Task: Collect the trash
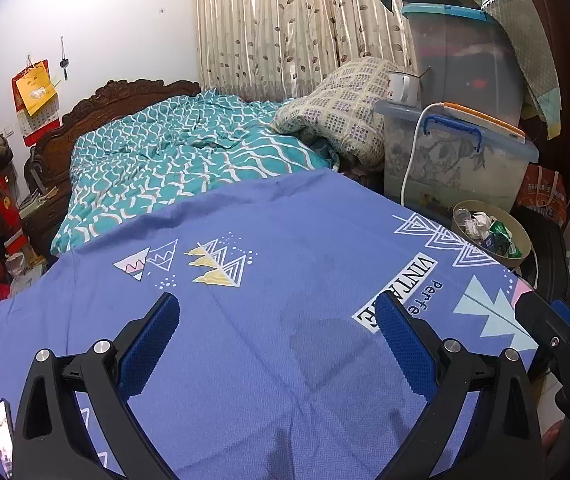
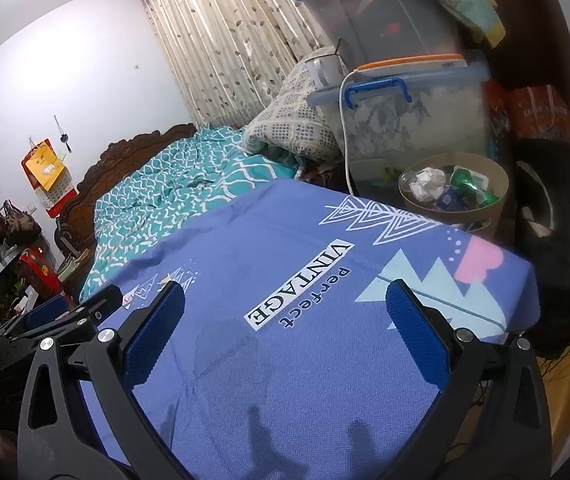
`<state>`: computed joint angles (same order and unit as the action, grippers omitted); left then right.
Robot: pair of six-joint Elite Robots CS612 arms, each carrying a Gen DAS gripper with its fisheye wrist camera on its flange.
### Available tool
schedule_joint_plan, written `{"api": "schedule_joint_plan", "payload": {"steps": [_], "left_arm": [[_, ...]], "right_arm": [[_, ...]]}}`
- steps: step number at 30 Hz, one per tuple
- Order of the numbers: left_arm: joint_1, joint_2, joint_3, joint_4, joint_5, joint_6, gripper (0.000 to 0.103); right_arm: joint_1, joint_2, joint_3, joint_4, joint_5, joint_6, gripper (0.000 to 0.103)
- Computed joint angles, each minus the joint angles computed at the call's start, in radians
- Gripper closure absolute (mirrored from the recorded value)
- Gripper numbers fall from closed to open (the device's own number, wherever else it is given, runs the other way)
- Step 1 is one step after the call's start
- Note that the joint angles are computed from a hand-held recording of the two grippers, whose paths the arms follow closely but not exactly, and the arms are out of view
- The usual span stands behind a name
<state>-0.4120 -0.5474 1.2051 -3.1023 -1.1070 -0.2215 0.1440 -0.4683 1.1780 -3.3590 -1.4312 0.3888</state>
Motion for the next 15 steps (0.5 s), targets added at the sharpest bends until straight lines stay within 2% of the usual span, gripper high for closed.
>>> {"api": "schedule_joint_plan", "payload": {"steps": [15], "left_arm": [[-0.003,0.0,0.003,0.007,0.01,0.006,0.008]], "right_arm": [[0.002,0.0,0.005,0.0,0.0,0.008,0.003]]}}
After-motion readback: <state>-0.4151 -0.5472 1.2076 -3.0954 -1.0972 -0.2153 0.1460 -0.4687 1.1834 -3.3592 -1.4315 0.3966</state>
